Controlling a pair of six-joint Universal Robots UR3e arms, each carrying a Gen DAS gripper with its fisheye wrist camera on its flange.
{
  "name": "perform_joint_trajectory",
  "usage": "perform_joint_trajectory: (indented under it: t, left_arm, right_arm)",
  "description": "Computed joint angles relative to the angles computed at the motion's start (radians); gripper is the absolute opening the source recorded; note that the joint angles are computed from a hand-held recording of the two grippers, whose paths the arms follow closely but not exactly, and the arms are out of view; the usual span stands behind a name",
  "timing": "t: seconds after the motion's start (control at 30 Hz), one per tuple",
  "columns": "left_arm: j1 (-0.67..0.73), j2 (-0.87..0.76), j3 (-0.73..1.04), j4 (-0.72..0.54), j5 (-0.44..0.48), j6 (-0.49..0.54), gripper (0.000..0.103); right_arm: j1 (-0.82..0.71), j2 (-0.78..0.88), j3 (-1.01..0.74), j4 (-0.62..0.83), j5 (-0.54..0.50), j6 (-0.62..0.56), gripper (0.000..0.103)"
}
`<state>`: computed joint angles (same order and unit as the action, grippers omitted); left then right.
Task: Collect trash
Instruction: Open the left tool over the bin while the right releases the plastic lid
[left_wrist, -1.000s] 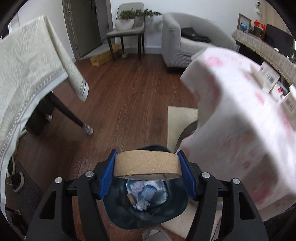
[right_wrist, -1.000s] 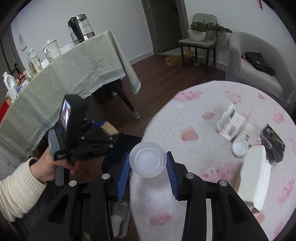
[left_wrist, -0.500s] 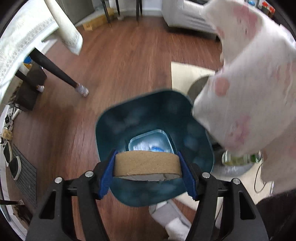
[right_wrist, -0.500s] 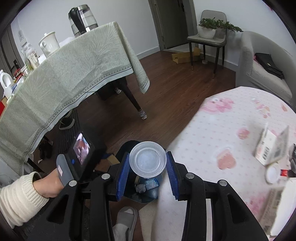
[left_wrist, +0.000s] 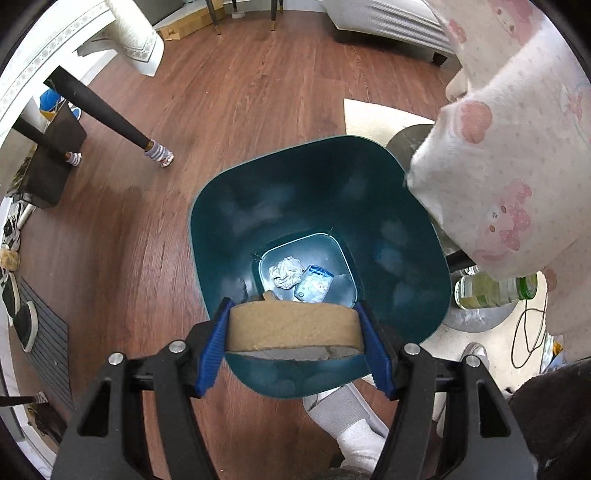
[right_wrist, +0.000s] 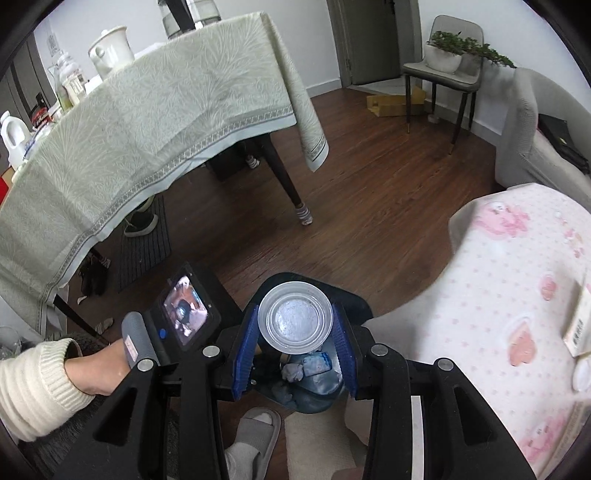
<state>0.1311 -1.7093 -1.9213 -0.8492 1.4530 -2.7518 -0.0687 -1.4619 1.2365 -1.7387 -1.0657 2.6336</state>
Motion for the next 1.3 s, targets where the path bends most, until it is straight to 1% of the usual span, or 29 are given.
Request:
perform_joint_trajectory:
  t: [0.17,0.37,0.47,0.53,0.6,0.77,0.87,1.0,1.1,1.17,1.23,1.3]
  left_arm:
    - [0.025,0.006,-0.006,-0.011,-0.028,0.025,0.07]
    - [0.067,0.035,-0.024,-0.013,-0.062,0.047,0.077]
    - [0.095,0.065,-0.046,-0.004,-0.093,0.066,0.077]
    - [0.118,0.089,-0.059,-0.005,-0.114,0.077,0.074]
    - [0.146,0.12,-0.071,-0.003,-0.138,0.087,0.069]
    - [0.224,0.192,-0.08,-0.018,-0.199,0.097,0.064]
    - [0.271,0.229,-0.085,-0.018,-0.223,0.105,0.058]
    - [0.327,0.276,-0.083,-0.037,-0.264,0.116,0.052]
    - [0.345,0.297,-0.08,-0.031,-0.269,0.107,0.046]
    - [0.36,0.313,-0.077,-0.034,-0.278,0.096,0.044]
    - [0.374,0.327,-0.07,-0.036,-0.292,0.09,0.044]
    - [0.383,0.344,-0.067,-0.028,-0.305,0.07,0.044]
  right_arm:
    - [0.029,0.033,-0.012,-0.038,-0.009,0.033,0.04]
    - [0.07,0.076,-0.038,-0.061,-0.035,0.058,0.04]
    - [0.09,0.096,-0.049,-0.071,-0.048,0.065,0.04]
    - [0.103,0.115,-0.056,-0.087,-0.063,0.076,0.04]
    - [0.111,0.132,-0.062,-0.095,-0.074,0.085,0.04]
    - [0.149,0.187,-0.089,-0.109,-0.105,0.11,0.04]
    - [0.172,0.21,-0.103,-0.109,-0.114,0.115,0.04]
    - [0.206,0.238,-0.106,-0.121,-0.138,0.124,0.04]
    - [0.228,0.267,-0.097,-0.147,-0.162,0.134,0.04]
    - [0.238,0.296,-0.099,-0.152,-0.162,0.142,0.04]
    - [0.237,0.322,-0.107,-0.135,-0.139,0.151,0.04]
    - [0.246,0.338,-0.097,-0.15,-0.148,0.15,0.04]
